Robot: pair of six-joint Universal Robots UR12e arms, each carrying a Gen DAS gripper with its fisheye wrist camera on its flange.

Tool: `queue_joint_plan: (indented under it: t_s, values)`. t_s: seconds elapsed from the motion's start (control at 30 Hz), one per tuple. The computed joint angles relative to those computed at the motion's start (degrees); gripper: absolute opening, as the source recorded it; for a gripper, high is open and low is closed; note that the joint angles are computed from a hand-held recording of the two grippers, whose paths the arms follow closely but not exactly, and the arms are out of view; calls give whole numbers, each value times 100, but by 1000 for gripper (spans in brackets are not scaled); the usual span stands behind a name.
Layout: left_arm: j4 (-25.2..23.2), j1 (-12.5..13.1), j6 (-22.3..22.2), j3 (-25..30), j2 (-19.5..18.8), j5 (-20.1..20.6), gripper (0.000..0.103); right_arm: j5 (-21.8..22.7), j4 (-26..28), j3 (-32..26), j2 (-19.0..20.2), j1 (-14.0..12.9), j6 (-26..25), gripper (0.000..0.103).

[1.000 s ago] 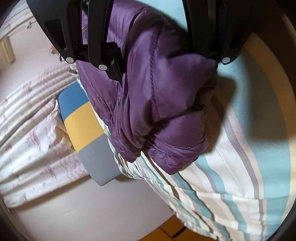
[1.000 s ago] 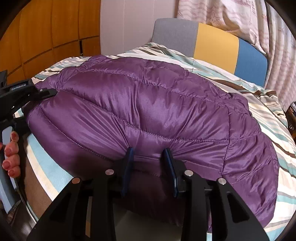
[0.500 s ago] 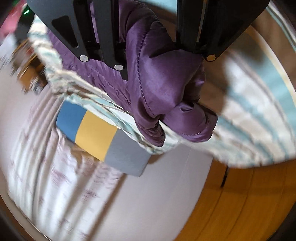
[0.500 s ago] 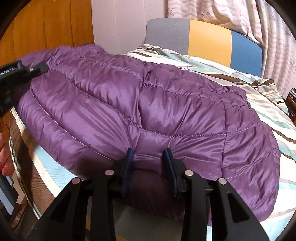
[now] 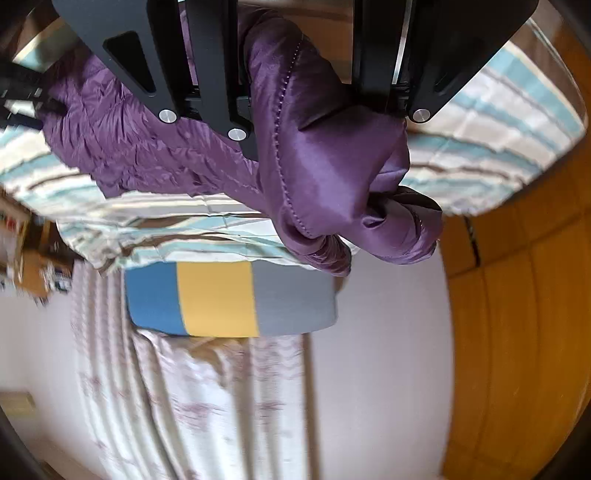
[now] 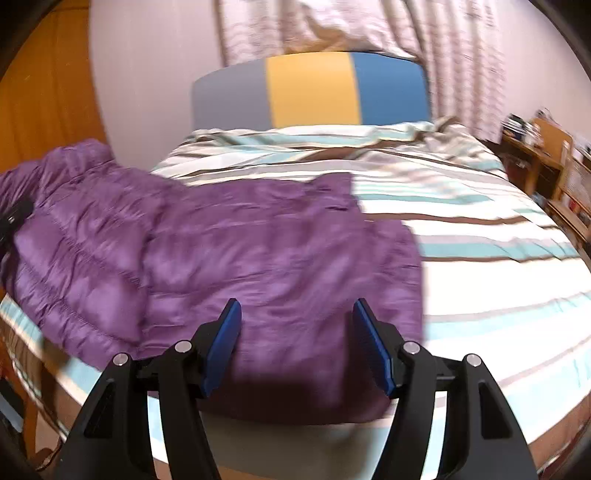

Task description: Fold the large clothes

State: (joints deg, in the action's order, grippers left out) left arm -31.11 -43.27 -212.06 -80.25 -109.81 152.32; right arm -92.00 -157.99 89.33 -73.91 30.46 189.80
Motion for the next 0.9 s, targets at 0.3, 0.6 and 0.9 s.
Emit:
queue_joint_plan:
  t_s: [0.3, 0.6, 0.9]
  values:
    - [670, -67, 1811, 747, -542, -194, 18, -790, 212, 161, -233, -134, 606, 67]
    - [1242, -130, 2987, 1286, -1025, -587, 18, -1420, 293, 285, -359, -167, 792, 67]
    - [1262, -154, 3332, 1430, -1247, -1290, 18, -1483, 380, 365, -457, -276, 1084, 67]
